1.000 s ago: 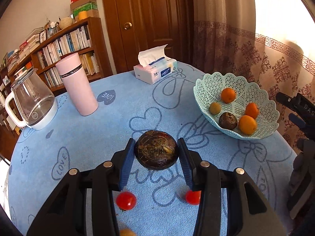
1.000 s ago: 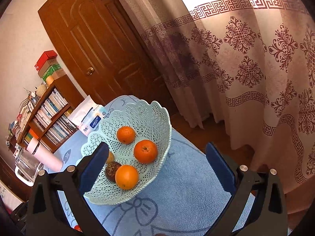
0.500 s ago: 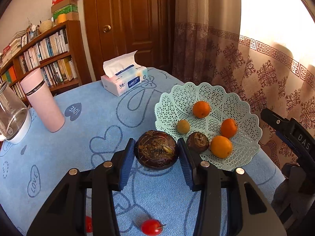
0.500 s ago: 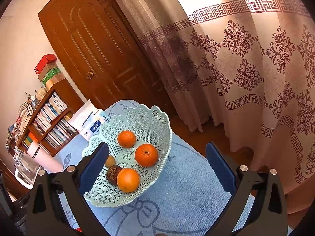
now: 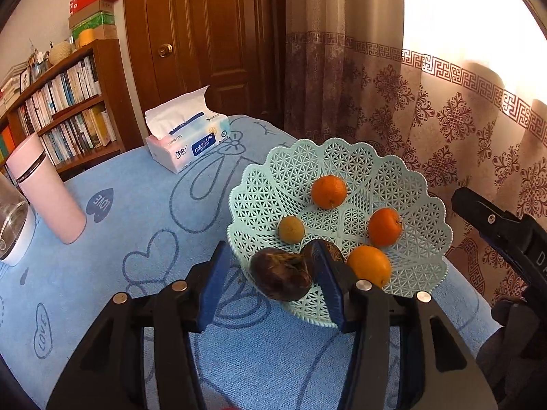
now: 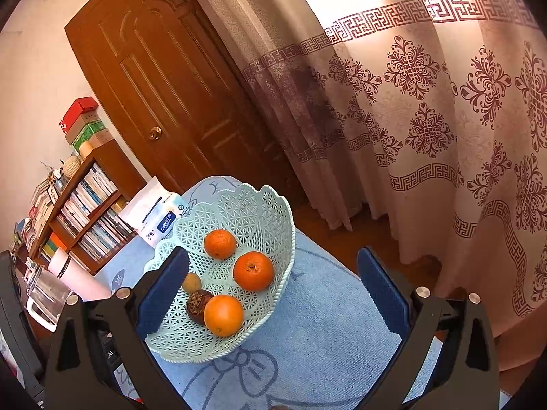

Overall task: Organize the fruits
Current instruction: 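Lower the dark brown fruit into the basket and open the left tool, then withdraw both tools from the basket back over the table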

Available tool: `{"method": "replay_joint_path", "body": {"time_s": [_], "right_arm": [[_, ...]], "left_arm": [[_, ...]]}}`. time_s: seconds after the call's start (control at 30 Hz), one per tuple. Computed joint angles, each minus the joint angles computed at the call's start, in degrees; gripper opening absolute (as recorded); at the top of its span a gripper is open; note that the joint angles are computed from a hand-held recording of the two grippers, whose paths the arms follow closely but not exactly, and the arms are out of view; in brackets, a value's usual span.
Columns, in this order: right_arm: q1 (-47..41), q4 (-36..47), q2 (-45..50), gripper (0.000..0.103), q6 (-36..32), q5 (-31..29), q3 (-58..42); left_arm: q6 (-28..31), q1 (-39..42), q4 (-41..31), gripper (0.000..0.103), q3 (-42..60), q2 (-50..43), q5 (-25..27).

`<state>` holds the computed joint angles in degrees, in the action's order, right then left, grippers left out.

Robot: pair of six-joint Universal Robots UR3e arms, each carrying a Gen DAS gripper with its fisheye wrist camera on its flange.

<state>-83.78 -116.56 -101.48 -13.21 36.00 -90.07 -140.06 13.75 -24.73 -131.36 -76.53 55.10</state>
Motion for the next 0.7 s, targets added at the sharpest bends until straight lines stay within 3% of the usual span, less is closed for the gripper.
{"method": "replay_joint_path", "body": {"time_s": [0.03, 0.23, 0.37, 0.7], "right_arm": [[-0.02, 0.13, 0.04, 0.100, -0.12, -0.02, -0.05], [0.06, -0.67, -0.06, 0.100, 0.75, 0.11, 0.22], [0.10, -0.88, -0.10, 0.100, 0.91, 0.17, 0.32], [0.49, -2.59, 0.22, 0.100, 2.37, 0.72, 0.42]], "left_arm": [[-0.14, 0.42, 0.44, 0.067, -0.28, 0.12, -0.47], [0.07, 2.77, -1.51, 0.074, 0.19, 0.61, -1.06], [0.13, 3.70, -0.35, 0.084, -0.59, 0.67, -0.25], [1.35, 6.80, 5.17, 0.090, -4.79, 3.79, 1.02]]}}
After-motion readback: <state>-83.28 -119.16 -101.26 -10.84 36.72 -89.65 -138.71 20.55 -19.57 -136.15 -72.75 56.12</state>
